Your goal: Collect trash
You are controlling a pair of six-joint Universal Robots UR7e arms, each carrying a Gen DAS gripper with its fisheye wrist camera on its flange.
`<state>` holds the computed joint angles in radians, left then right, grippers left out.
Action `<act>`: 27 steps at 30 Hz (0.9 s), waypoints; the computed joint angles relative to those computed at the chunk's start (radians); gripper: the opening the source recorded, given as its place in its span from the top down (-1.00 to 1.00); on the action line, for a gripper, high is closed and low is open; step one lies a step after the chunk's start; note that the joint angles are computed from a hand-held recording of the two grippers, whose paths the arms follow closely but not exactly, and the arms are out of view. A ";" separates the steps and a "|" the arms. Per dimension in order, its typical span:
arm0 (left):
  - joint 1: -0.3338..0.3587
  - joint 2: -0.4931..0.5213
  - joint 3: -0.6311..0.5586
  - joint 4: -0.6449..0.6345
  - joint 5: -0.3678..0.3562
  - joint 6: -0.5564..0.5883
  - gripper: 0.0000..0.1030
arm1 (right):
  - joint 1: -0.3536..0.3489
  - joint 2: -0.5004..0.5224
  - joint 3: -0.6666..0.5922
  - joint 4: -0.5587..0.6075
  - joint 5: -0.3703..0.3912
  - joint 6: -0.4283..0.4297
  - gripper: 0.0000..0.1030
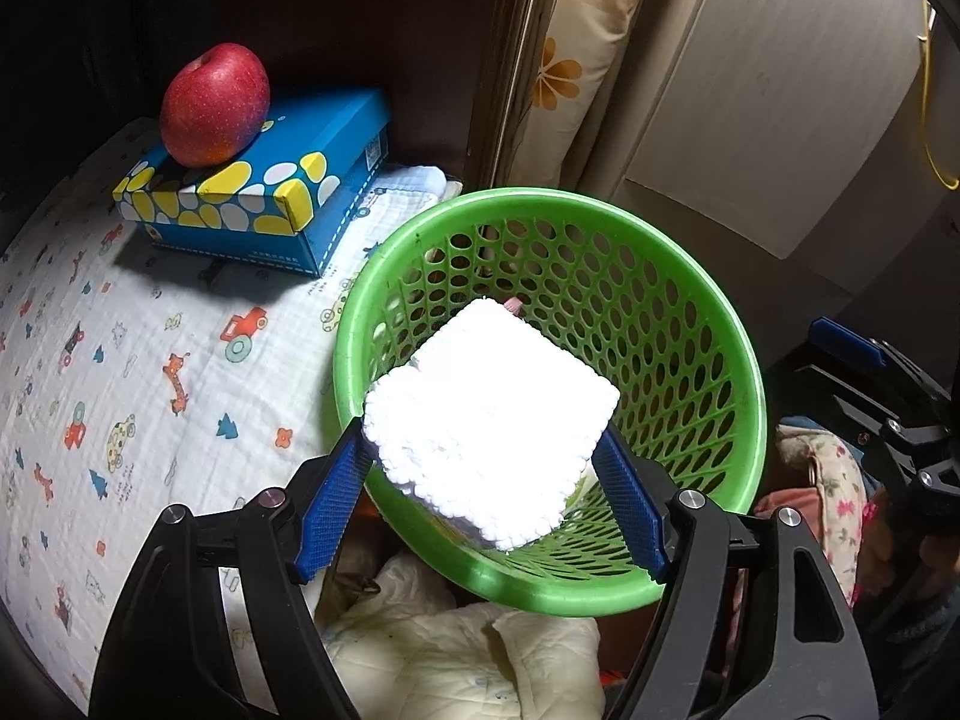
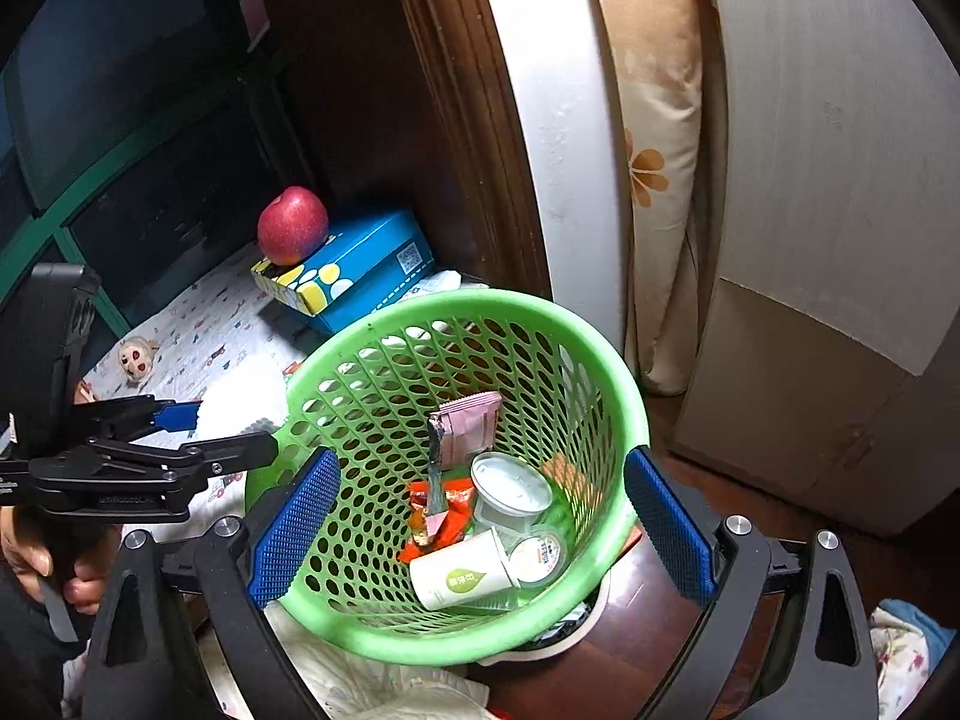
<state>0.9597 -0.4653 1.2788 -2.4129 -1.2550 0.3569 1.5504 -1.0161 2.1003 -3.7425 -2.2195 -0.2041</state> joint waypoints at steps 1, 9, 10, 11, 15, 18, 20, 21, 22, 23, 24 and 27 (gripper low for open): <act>0.001 0.003 -0.003 0.005 -0.003 -0.006 -0.43 | -0.003 -0.004 0.006 -0.003 0.002 0.002 -0.79; 0.003 -0.010 0.019 -0.010 -0.008 -0.013 -0.69 | -0.010 -0.013 0.036 -0.014 0.019 0.023 -0.79; 0.004 -0.016 0.025 -0.017 -0.006 -0.014 -0.69 | -0.009 -0.013 0.039 -0.016 0.021 0.024 -0.79; 0.005 -0.021 0.031 -0.025 -0.003 -0.013 -0.69 | -0.007 -0.012 0.040 -0.016 0.023 0.025 -0.79; 0.009 -0.050 0.063 -0.065 0.018 -0.010 -0.69 | 0.008 0.001 0.035 -0.020 0.021 0.018 -0.79; 0.011 -0.076 0.093 -0.108 0.050 -0.013 -0.69 | 0.019 0.010 0.031 -0.014 0.033 0.026 -0.79; 0.016 -0.095 0.112 -0.135 0.067 -0.021 -0.70 | 0.026 0.019 0.025 -0.011 0.038 0.029 -0.79; 0.019 -0.106 0.123 -0.153 0.077 -0.023 -0.70 | 0.029 0.021 0.022 -0.004 0.043 0.033 -0.79; 0.020 -0.116 0.133 -0.167 0.094 -0.031 -0.70 | 0.034 0.028 0.015 0.009 0.051 0.036 -0.79; 0.023 -0.125 0.140 -0.179 0.101 -0.036 -0.72 | 0.038 0.032 0.008 0.019 0.051 0.037 -0.79; 0.027 -0.137 0.151 -0.194 0.104 -0.041 -0.74 | 0.043 0.037 0.000 0.030 0.051 0.038 -0.79; 0.031 -0.168 0.185 -0.255 0.143 -0.038 -0.77 | 0.060 0.057 -0.027 0.065 0.057 0.041 -0.79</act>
<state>0.9911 -0.6330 1.4642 -2.6675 -1.1119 0.3192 1.6101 -0.9593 2.0730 -3.6779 -2.1624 -0.1634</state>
